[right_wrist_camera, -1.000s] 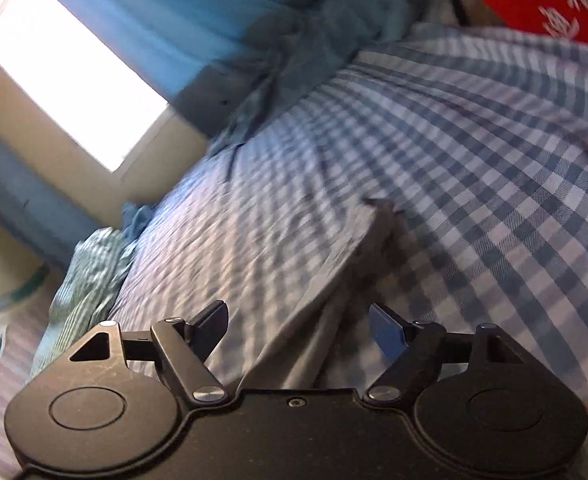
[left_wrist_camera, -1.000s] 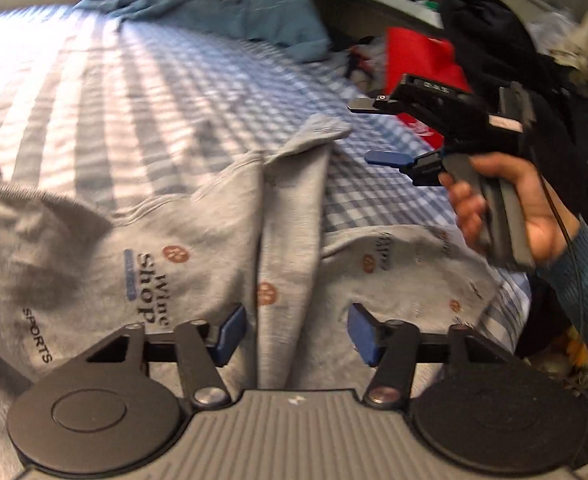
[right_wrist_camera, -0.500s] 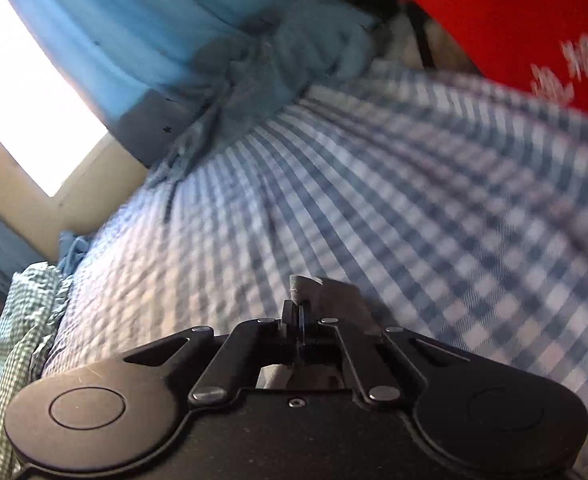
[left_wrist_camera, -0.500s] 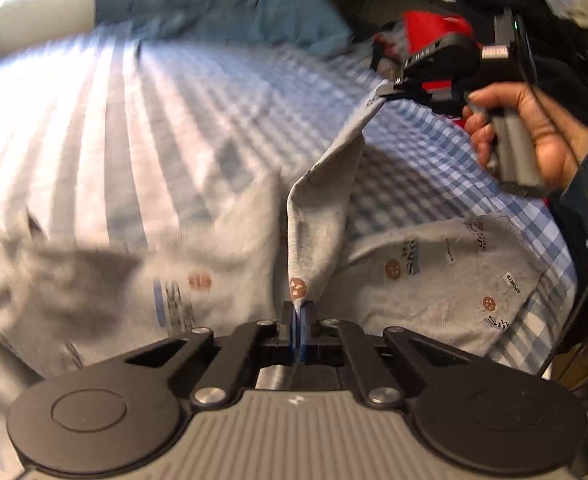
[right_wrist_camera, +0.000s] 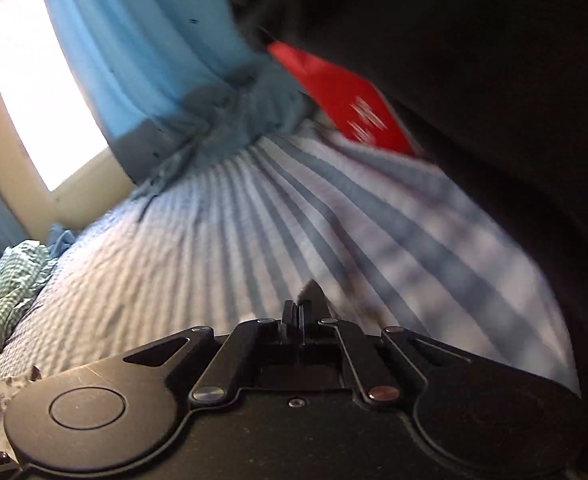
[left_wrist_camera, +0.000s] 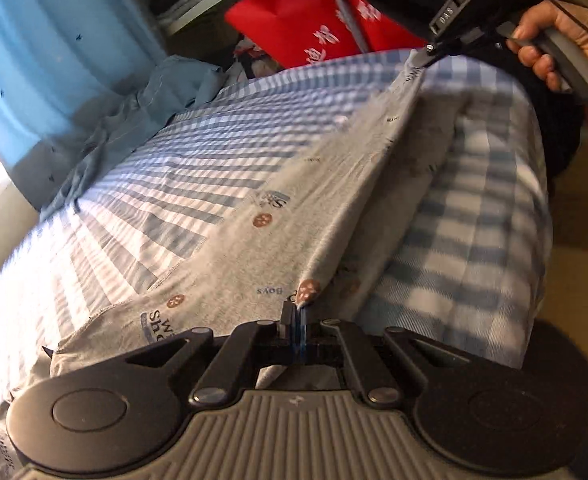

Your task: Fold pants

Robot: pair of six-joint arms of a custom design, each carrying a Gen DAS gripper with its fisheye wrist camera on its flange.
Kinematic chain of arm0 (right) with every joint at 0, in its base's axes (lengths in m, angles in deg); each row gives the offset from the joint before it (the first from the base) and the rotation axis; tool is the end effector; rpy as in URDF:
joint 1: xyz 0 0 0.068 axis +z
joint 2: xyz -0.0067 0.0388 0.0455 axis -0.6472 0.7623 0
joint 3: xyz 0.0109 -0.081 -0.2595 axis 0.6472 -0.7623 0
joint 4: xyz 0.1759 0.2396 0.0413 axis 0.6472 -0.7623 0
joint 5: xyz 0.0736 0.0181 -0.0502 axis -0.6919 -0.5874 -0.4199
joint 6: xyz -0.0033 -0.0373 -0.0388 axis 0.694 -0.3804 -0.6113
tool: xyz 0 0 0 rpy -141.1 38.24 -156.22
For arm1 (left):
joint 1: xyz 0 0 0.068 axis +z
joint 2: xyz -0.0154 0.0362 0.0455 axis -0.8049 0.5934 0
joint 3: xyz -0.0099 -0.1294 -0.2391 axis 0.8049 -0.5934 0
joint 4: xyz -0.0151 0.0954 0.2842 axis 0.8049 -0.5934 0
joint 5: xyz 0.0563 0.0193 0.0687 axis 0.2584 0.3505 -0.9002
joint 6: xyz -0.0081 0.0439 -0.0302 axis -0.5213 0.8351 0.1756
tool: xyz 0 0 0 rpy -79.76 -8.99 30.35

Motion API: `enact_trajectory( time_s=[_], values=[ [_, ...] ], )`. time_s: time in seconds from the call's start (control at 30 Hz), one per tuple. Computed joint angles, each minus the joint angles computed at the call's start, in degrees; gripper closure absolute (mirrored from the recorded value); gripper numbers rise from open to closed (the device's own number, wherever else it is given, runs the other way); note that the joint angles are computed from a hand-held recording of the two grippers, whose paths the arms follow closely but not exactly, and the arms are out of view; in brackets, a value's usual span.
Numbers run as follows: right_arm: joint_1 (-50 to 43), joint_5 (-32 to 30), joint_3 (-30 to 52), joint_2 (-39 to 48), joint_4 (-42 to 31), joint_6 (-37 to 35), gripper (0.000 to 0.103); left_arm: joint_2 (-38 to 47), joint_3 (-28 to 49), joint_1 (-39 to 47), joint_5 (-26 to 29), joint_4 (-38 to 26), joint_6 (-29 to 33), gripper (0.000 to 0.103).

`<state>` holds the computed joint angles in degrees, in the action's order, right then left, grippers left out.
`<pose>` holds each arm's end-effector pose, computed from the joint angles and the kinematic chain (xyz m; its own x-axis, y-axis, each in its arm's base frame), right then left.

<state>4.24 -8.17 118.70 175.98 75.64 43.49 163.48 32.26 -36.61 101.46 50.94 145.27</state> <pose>0.2341 0.1989 0.0804 -0.4428 0.5282 -0.7246 0.3569 0.8451 0.3980 0.2800 0.0641 0.0519 -0.1890 0.7450 -0.6398 0.7593 0.5240 0.3858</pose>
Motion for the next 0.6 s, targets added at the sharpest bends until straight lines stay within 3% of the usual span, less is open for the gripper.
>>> enact_trajectory(
  time_s=[0.13,0.37,0.6],
  values=[
    [1.4,2.6,-0.5,1.9,3.3,-1.3,0.103,-1.2,-2.1,-0.5,-0.9,2.8,-1.8,0.103],
    [3.6,10.8,-3.7,-6.4,3.8,-8.6,0.103,-4.2,-3.5,0.4,3.5,4.2,-4.1,0.103],
    [8.6,11.1,-7.2,2.3,-0.7,11.7,0.103,1.3,-3.1,-1.4,0.0,5.0,1.0,0.103]
  ],
)
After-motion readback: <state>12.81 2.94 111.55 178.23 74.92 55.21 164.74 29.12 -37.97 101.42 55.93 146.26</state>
